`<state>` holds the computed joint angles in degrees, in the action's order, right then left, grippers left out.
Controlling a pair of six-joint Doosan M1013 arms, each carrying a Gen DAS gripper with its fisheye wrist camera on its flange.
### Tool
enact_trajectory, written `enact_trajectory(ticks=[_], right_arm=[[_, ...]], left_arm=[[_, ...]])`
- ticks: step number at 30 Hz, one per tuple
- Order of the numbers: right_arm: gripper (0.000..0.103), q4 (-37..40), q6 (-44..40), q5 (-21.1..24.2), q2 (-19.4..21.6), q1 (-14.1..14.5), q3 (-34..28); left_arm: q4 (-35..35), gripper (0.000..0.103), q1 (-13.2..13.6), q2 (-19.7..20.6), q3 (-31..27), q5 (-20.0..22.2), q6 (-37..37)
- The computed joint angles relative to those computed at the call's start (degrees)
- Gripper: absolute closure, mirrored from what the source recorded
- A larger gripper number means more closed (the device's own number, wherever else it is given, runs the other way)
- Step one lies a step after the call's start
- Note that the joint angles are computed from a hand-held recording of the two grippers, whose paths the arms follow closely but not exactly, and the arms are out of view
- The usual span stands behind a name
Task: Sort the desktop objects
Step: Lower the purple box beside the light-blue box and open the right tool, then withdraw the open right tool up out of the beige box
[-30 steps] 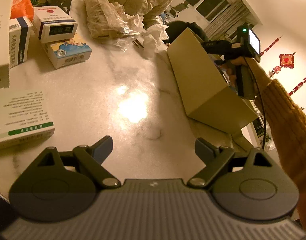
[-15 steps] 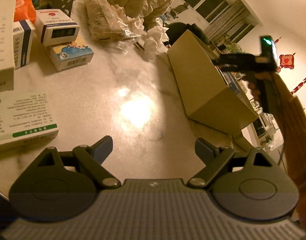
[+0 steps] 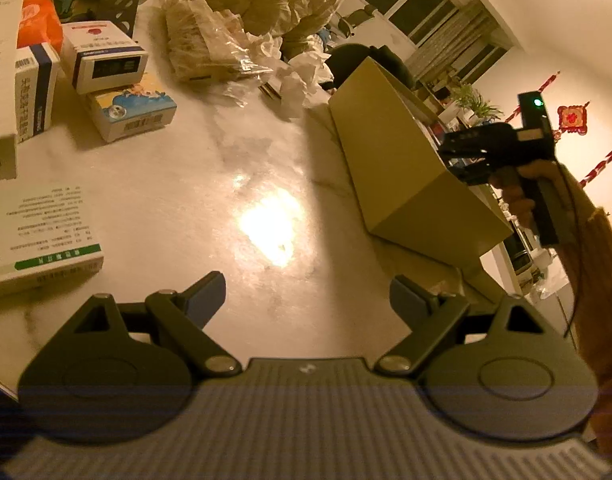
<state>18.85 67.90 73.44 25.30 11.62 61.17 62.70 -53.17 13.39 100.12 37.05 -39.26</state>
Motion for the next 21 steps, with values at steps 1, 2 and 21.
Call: enact_trajectory(ticks=[1, 2, 21], right_arm=[[0.057, -0.3, 0.8, -0.5, 0.3, 0.1, -0.1], [0.057, -0.5, 1.4, -1.1, 0.4, 0.2, -0.2], [0.055, -1.1, 2.4, -2.9, 3.3, -0.4, -3.0]], left_arm=[[-0.3, 0.012, 0.0, 0.0, -0.1, 0.2, 0.2], [-0.5, 0.012, 0.0, 0.1, -0.2, 0.3, 0.5], [-4.4, 0.012, 1.1, 0.6, -0.5, -0.3, 2.5]])
